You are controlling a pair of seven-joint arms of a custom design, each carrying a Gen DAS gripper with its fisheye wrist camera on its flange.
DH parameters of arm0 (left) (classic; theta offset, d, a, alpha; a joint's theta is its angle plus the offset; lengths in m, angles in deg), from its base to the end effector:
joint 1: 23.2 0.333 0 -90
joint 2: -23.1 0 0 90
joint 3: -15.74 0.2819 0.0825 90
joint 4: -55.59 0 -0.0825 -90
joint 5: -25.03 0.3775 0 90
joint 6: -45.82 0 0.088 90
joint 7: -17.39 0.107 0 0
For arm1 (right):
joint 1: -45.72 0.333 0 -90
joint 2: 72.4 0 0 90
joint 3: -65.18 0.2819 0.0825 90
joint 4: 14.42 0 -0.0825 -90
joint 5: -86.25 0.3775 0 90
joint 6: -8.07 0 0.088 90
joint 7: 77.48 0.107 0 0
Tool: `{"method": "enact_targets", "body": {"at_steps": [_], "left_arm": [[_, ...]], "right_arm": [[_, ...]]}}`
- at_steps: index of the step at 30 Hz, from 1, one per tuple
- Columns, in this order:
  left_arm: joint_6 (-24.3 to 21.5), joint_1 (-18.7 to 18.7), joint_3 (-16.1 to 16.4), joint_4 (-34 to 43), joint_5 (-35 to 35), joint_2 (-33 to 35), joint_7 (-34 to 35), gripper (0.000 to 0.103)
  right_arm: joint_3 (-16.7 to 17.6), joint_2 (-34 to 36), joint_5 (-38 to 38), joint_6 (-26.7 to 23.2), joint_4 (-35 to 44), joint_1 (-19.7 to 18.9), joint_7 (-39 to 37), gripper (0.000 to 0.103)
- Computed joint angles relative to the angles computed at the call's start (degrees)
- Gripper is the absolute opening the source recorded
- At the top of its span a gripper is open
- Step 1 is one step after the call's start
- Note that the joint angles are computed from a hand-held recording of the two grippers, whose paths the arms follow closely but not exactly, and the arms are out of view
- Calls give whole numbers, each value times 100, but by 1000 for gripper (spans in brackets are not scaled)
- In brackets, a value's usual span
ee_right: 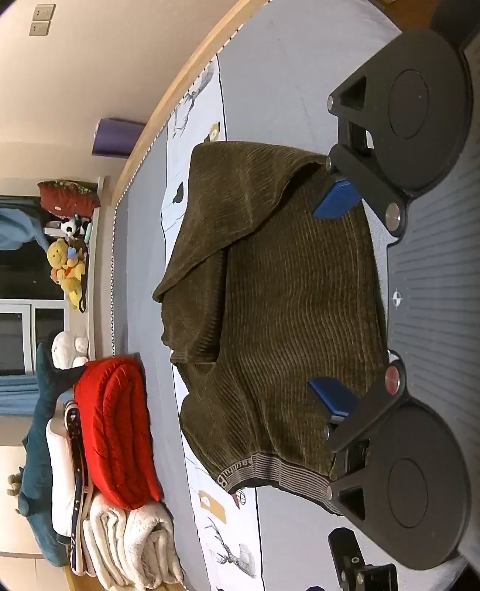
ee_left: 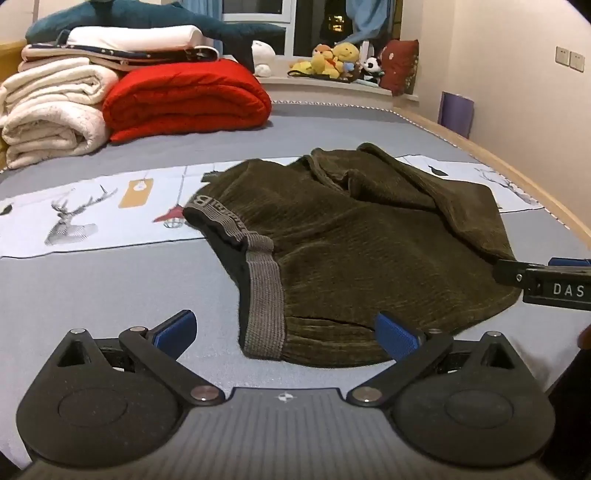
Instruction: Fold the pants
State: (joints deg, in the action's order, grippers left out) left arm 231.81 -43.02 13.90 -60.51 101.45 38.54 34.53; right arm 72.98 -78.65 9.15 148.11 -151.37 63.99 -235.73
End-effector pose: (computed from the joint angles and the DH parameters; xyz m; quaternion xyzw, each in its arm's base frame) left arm 0.5040 -0.3025 0.3479 -0.4694 0.7745 -0.3703 0.2069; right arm 0.4463 0.2168 0.3476 -0.4728 0.7591 -0.3811 0.2344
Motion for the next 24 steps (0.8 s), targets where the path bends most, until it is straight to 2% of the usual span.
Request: {"method": "enact_targets", "body": {"at_steps": [5,6,7,9,11,17,18,21,22,24], "left_arm": [[446,-207,364,48,571,-22,-636,103],[485,-101,265,42,536,-9,-603,103],[459,176,-34,-73,139,-28,-169,103],[299,926,-877,-250,-550,-10,663,103],[193,1269,-1280,-361,-982,-7,1145,103],[168,1337,-1393,-495,-1625,-17,1711,103],[159,1389,-1455,-517,-1742,-16,1817,103],[50,1859,-1991,-606,-2231,0,2309,103],[38,1934,-2078,-631,-2352,3,2421,103],[43,1873,-2029,-660,-2489,-12,2544,103]], "right_arm": [[8,50,137,-100,45,23,-56,93],[6,43,136,-110,38,27,-51,92],[12,86,153,-132,83,35,-61,91],[-6,72,148,-92,67,37,-60,91],[-19,70,118,-29,56,29,-55,91],[-18,144,181,-11,130,50,-275,91],[-18,148,194,-25,134,55,-292,91],[-24,130,208,-31,113,62,-300,91],[-23,117,212,-36,102,64,-301,91],[-23,103,219,-38,88,61,-287,91]]}}
